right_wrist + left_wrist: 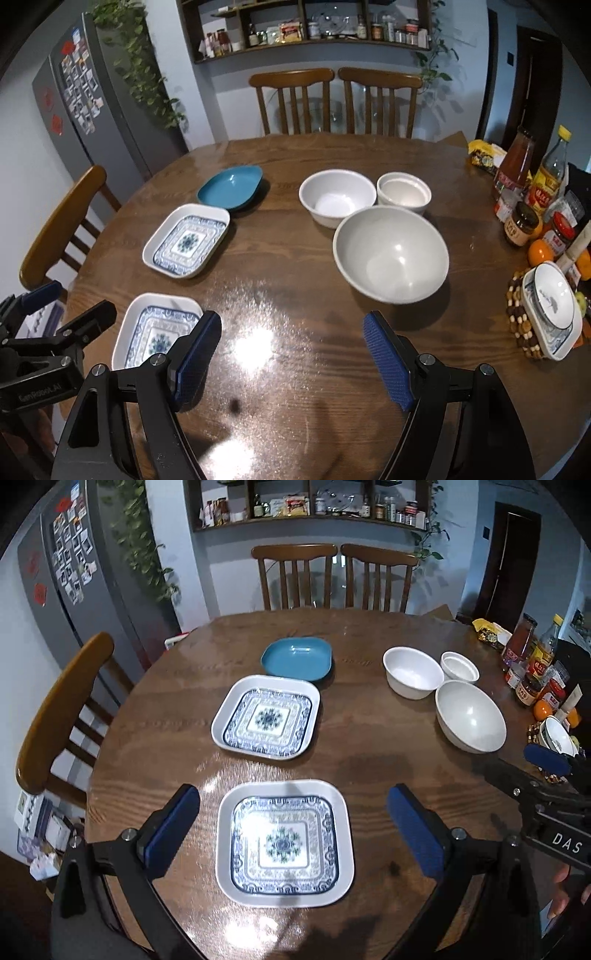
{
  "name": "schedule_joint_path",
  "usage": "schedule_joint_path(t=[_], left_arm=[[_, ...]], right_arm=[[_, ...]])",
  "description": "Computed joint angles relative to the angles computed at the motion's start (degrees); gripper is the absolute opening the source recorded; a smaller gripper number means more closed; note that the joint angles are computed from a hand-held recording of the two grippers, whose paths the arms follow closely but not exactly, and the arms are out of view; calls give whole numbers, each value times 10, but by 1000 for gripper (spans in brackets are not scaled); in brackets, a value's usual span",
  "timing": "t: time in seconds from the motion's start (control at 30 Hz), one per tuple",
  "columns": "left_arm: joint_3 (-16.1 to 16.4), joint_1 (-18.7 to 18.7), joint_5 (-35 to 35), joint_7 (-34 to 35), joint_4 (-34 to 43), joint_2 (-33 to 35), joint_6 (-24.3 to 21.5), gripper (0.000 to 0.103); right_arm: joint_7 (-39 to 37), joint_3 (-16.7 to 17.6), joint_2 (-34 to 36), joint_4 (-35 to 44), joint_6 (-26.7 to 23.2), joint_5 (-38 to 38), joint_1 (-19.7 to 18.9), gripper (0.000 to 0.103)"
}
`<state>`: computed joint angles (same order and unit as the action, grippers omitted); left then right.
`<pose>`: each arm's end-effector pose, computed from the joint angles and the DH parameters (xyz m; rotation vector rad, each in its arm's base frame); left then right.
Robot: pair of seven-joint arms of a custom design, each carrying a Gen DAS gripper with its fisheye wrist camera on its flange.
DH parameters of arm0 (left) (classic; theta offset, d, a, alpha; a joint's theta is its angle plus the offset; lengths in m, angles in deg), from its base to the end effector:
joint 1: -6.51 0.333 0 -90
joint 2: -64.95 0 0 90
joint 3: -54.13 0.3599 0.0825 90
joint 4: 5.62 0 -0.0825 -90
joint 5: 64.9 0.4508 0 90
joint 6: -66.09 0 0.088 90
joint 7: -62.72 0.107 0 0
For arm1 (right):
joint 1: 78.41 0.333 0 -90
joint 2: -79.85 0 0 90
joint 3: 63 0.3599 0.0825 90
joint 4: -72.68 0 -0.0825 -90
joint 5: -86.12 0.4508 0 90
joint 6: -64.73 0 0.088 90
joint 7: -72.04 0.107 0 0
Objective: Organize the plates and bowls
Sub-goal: 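Grasp the rim of the other blue-patterned square plate with the left tool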
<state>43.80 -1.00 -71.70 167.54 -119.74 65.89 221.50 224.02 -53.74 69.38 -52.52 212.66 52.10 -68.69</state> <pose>0.6373 -0.2000 0.5507 -1.3569 2.2339 -0.7790 0.5543 0.2060 0.5424 -1.4820 2.0686 -0.6907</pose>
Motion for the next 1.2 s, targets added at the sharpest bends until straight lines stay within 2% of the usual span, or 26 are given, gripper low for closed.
schedule_joint_path(t=[0.43,0.7,0.93,1.07,1.2], left_arm=[[-3,15,44,-9,75,63,1,102],[6,16,133,-63,151,134,-11,102],[18,15,193,-100,242,222,-50,102],[13,21,198,-92,294,271,-85,101],[12,21,198,-83,334,307,-107,98]], right_arm=[[-3,-16,60,75,-6,-18,19,80],[-39,-49,134,148,-11,6,52,80],[-95,-82,218,225,-13,87,73,80],[-137,-93,260,260,-18,151,83,80],[-151,-108,291,285,-18,176,98,80]])
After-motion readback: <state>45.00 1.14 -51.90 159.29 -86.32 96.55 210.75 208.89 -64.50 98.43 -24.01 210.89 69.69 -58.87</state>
